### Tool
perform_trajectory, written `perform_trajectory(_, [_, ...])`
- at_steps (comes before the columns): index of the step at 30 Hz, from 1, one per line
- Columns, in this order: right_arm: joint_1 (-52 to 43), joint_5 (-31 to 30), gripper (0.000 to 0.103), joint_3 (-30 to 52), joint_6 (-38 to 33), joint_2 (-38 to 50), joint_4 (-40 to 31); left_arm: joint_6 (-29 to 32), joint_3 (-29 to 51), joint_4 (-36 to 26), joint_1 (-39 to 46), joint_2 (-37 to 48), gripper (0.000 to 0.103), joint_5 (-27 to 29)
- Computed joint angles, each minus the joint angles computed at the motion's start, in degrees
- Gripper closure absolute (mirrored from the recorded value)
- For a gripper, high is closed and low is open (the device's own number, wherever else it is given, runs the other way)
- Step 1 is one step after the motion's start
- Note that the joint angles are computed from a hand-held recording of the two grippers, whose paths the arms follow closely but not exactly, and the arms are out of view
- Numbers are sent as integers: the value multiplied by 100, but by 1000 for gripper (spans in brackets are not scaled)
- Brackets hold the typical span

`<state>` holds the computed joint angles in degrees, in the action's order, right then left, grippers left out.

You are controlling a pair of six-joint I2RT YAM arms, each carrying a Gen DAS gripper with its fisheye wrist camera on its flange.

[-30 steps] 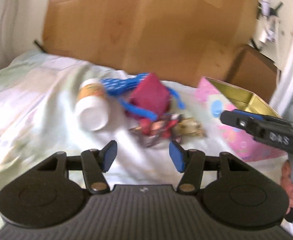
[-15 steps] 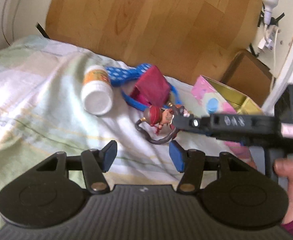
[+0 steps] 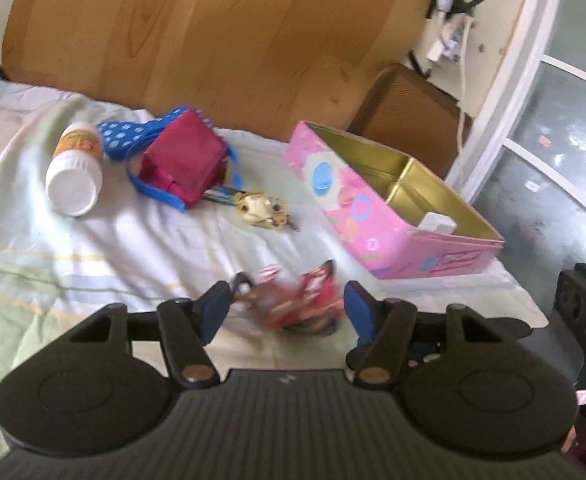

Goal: Organize rigid objects

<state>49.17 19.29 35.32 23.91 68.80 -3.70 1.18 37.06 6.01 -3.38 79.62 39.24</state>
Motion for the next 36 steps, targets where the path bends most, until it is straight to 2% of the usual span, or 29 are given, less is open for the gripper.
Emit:
perform_trajectory(3, [-19,-10,69,-13,-58,-169,37,-89,27,-72,122,-41,38,253])
perform_trajectory(6, [73,47,55,33,-231,-79,199,-172,21,-225,297,-167,38,308])
perform_trajectory(8, [162,90,54,118,-402,88,279,-246,59,-325,433,-143,38,258])
perform_trajectory(11, [323,141,48,217,-634,282,347,-371,275,-558,657,161,38,341])
perform_trajectory(13, [346,146,39,333,-759,490,384,-425,466,-731,730,427,38,500])
perform_trajectory(17, [301,125,39,573,-919,858,418,-304,683,-1045,591,681,38,653])
perform_trajectory(21, [110,-3,38,897,-1225,1336,547,-326,771,-1000,356,907,40,584])
perform_trajectory(22, [31,-114,40,998,-1275,1466,546,-350,758,-918,327,962,41,546])
perform_trajectory(24, [-83,-353,52,1116,-1327,1657,609,-455,641,-624,302,976,42,563])
perform_trajectory(27, [-26,-253,54,1044,-1294,1598,746,-419,648,-683,260,805,42,381])
perform_trajectory(31, [80,300,55,758,-1464,1156,994,-459,770,-651,38,553,45,270])
perform_trajectory(36, [-139,1025,55,408,-1914,259,971,-736,1372,-423,-786,656,45,-24])
